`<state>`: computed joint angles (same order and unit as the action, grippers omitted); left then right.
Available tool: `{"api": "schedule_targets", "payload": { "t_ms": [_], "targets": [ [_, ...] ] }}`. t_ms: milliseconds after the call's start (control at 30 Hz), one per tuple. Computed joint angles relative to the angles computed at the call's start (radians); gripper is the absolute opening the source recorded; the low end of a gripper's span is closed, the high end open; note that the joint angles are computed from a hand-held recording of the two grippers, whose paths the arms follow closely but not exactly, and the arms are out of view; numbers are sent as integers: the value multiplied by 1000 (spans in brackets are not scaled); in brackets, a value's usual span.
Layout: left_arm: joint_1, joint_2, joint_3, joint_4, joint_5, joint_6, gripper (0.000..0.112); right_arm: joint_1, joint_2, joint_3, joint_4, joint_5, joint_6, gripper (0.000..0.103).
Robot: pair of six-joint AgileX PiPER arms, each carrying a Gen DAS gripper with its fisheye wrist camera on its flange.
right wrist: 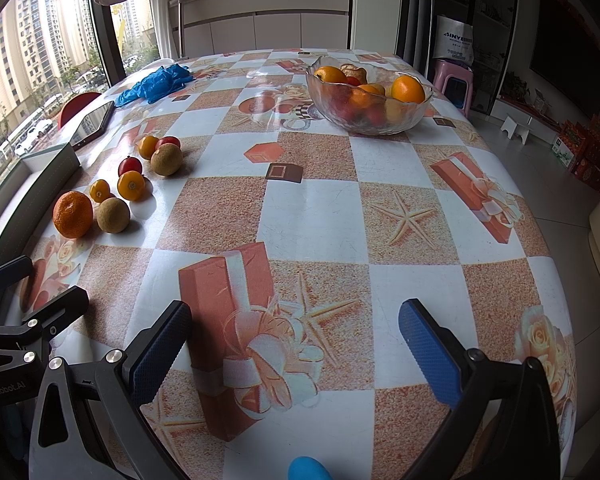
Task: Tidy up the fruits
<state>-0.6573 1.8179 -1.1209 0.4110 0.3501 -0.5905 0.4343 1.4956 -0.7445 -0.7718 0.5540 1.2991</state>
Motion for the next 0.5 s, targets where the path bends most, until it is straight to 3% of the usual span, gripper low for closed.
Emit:
{"api": "schedule_targets", "payload": {
  "t_ms": [300, 433, 500],
  "targets": [
    [10, 2, -14, -67, 17, 82, 102, 1, 0, 0, 0, 1, 1, 103],
    [32, 22, -83, -226, 105, 278, 102, 1, 0, 0, 0, 1, 1, 103],
    [35, 29, -110, -222, 131, 290, 102, 1, 0, 0, 0, 1, 1, 103]
  ]
}}
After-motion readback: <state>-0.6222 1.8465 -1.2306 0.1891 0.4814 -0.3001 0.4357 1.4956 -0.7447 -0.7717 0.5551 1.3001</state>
